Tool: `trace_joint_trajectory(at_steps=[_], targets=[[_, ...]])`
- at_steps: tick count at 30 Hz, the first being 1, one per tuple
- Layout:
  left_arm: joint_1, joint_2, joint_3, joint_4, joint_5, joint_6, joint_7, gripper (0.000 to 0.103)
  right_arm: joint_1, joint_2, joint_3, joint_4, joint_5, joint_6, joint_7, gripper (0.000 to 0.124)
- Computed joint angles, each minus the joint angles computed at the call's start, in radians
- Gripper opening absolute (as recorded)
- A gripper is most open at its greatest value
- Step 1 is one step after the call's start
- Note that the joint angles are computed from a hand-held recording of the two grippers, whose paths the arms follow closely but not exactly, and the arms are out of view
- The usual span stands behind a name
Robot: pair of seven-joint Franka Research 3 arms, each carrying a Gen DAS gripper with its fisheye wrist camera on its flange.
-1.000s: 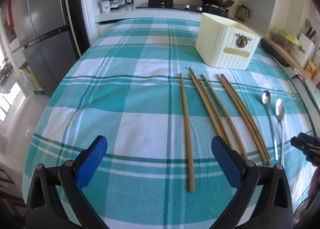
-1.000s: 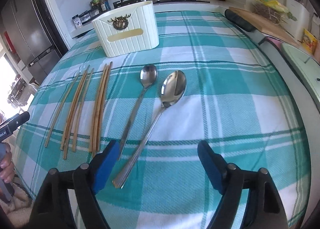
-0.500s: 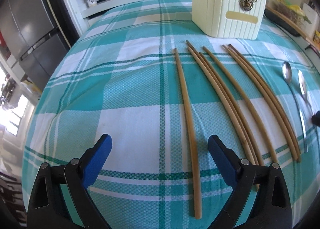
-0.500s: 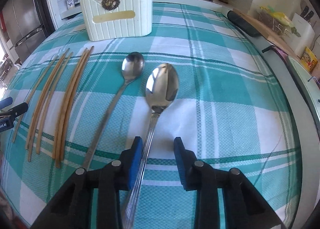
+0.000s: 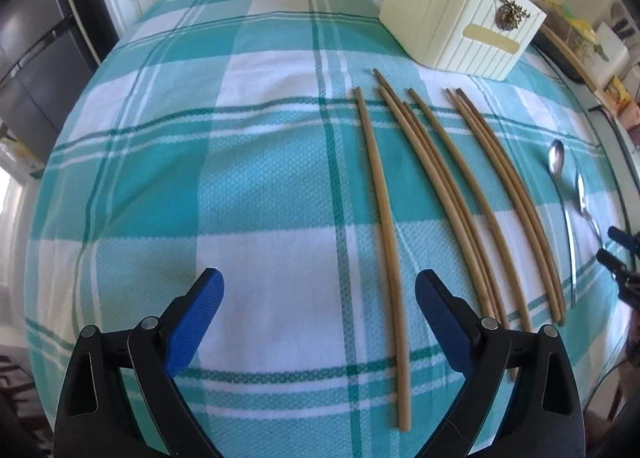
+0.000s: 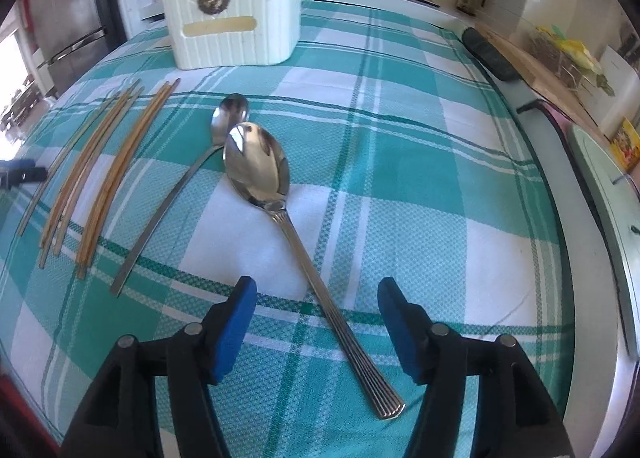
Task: Organize utensils
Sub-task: 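Grasp the large steel spoon handle with the right tool while the left tool grasps a wooden chopstick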
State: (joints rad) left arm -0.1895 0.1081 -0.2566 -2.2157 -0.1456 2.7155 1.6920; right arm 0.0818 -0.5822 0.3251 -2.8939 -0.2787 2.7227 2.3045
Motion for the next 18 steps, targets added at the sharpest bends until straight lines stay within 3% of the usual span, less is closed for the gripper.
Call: trace_joint_trajectory(at_steps=[2,7,12,15,16,17,18], targets=[[-0.013,0.047,0.004,0.060,0.052,-0.015,-0.039,0.097,0.007,0.034,-0.018,0.017,-0.013,0.003,-0.055,0.064],[-0.045,0.151,0.015,0.189,0.180,-0.067,-0.134,0.089,-0.004,0.103,-0.060,0.031,-0.019,0.120,-0.160,0.064],[-0.050,0.218,0.010,0.286,0.250,-0.105,-0.187,0.085,-0.058,0.221,-0.043,0.102,-0.031,0.213,-0.213,0.064],[-0.045,0.233,-0.004,0.305,0.263,-0.095,-0.183,0.068,-0.085,0.301,-0.041,0.148,-0.037,0.281,-0.214,0.065],[-0.041,0.231,-0.011,0.300,0.261,-0.083,-0.173,0.058,-0.099,0.321,-0.033,0.162,-0.046,0.294,-0.206,0.064],[-0.034,0.228,-0.021,0.291,0.252,-0.067,-0.156,0.041,-0.107,0.336,-0.028,0.173,-0.055,0.302,-0.201,0.060],[-0.033,0.224,-0.024,0.281,0.253,-0.047,-0.145,0.031,-0.116,0.343,-0.022,0.178,-0.066,0.313,-0.190,0.045]])
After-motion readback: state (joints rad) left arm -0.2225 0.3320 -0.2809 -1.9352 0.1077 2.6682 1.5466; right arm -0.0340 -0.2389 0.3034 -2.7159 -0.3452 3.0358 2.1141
